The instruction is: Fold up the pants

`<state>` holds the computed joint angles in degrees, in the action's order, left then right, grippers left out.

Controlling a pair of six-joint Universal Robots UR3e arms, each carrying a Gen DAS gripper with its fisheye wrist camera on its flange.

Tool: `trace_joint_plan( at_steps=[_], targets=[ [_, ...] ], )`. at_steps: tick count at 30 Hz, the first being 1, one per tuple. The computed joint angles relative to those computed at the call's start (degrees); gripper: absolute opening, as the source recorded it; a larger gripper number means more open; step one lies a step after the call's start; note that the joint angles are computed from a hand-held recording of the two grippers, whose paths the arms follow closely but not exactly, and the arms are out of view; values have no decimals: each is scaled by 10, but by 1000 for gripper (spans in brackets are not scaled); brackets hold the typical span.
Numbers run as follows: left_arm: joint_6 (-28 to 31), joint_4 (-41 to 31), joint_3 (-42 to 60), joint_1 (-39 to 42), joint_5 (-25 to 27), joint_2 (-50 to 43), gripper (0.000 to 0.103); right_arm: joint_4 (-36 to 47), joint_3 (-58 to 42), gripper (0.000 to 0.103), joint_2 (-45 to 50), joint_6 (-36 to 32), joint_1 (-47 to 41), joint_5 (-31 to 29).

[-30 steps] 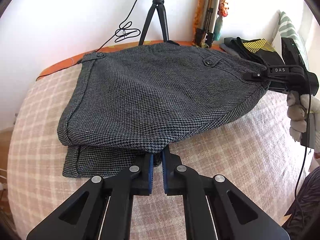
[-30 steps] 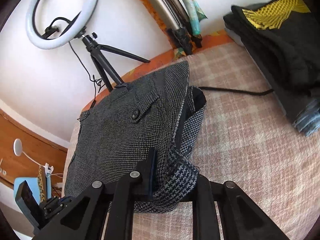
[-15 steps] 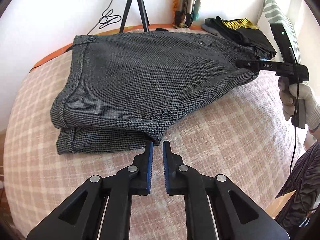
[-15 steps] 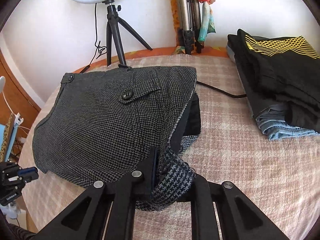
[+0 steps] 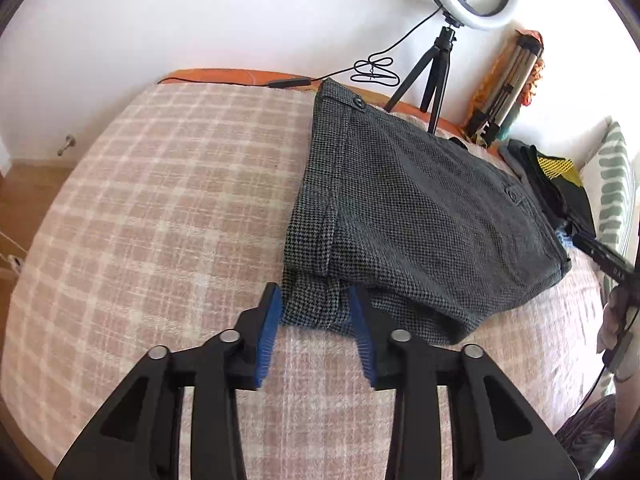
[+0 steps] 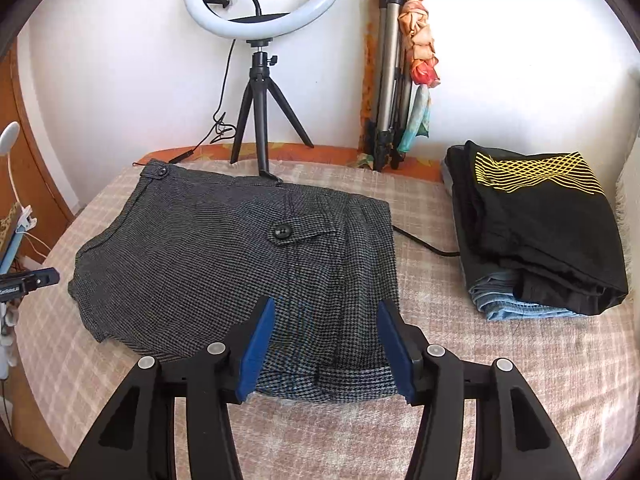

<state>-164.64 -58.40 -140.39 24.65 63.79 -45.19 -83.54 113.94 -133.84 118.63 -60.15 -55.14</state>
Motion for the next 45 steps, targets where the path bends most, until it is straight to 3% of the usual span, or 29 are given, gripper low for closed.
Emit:
trace_joint_plan(
  at_steps=[1, 3, 5, 8, 12, 16, 20, 23, 24, 25, 31, 35, 37, 40, 42, 44, 45],
  targets=[
    [-26, 48, -3, -14, 7, -37, 61, 11, -1, 56, -3, -4, 2, 3],
    [-69, 123, -3, -36, 13, -101, 61, -8, 11, 57, -1, 9, 24, -7],
    [-84, 153, -7, -34, -1, -129, 61, -48, 29, 60, 7, 45, 40, -26],
    [-93, 187, -2, -58, 8, -166, 49, -115, 48, 71, 43, 111, 49, -60],
    [-114, 231, 6, -98, 45, -198, 15, -133, 39, 74, 113, 171, 36, -84],
    [-127, 249, 17, -121, 75, -211, 9, -106, 20, 75, 187, 212, 40, -93],
    [-134, 241, 32, -143, 100, -199, 9, -131, 36, 76, 211, 236, 51, -77],
    [-134, 213, 50, -152, 111, -180, 8, -143, 33, 46, 220, 243, 63, -64],
    [-134, 200, 58, -155, 116, -172, 8, -145, 35, 29, 219, 236, 65, -58],
    [-130, 182, 65, -153, 114, -162, 8, -142, 31, 19, 221, 230, 70, -54],
    [-132, 100, 66, -154, 127, -79, 8, -155, 20, 10, 198, 205, 68, -43],
    [-154, 170, 20, -222, 205, -131, 8, -148, 13, 10, 213, 195, 59, -52],
    [-171, 214, 2, -232, 225, -164, 14, -152, 20, 13, 217, 188, 64, -64],
    [-166, 226, -9, -216, 214, -150, 21, -140, 14, 33, 212, 171, 70, -80],
    [-161, 222, 2, -223, 237, -139, 27, -109, 0, 44, 206, 143, 53, -71],
    [-148, 214, 18, -215, 244, -124, 29, -75, -15, 44, 204, 113, 30, -50],
    [-142, 203, 28, -199, 232, -114, 35, -65, -21, 48, 205, 103, 23, -43]
  ],
)
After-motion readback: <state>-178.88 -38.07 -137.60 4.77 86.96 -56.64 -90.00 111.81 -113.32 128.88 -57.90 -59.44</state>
